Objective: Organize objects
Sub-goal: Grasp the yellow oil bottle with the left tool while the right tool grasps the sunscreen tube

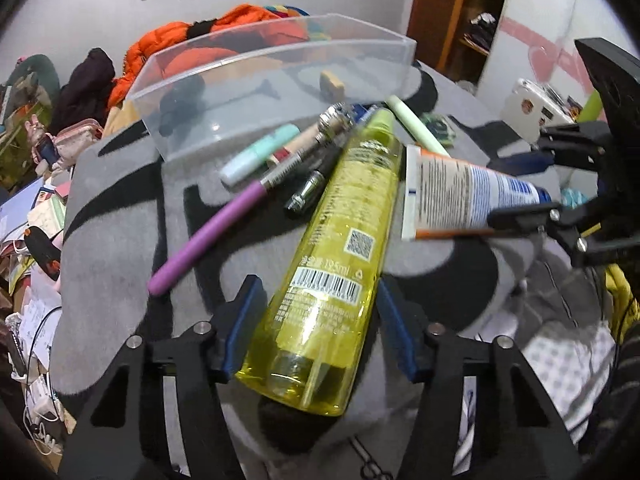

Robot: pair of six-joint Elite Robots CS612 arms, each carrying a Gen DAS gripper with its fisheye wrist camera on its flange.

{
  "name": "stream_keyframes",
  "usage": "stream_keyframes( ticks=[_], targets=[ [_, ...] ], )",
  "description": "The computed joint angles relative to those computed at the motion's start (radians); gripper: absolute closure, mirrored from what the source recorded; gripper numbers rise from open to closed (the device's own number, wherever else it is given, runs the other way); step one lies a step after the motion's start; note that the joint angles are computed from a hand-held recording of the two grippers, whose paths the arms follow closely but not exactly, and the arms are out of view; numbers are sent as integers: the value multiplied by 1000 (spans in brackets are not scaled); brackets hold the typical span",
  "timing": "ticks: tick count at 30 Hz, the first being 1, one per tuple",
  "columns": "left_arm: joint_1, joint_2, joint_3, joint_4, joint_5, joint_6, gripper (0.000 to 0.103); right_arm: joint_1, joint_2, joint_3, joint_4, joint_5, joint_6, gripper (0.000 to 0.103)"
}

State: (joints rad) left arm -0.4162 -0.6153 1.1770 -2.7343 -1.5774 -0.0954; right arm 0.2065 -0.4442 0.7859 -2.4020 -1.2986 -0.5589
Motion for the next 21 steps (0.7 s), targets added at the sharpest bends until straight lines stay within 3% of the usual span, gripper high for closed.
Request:
stream_keyframes(
  ticks=[13, 17, 21],
  targets=[
    [6, 104, -235, 215, -78, 103, 47, 29, 74, -147, 126, -51, -110, 49],
    [0, 106, -232, 186, -62, 123, 56, 30, 66, -123, 89, -52, -115, 54],
    [-4, 89, -189, 139, -52, 124, 58, 16, 53, -105, 88, -3, -50, 64]
  ],
)
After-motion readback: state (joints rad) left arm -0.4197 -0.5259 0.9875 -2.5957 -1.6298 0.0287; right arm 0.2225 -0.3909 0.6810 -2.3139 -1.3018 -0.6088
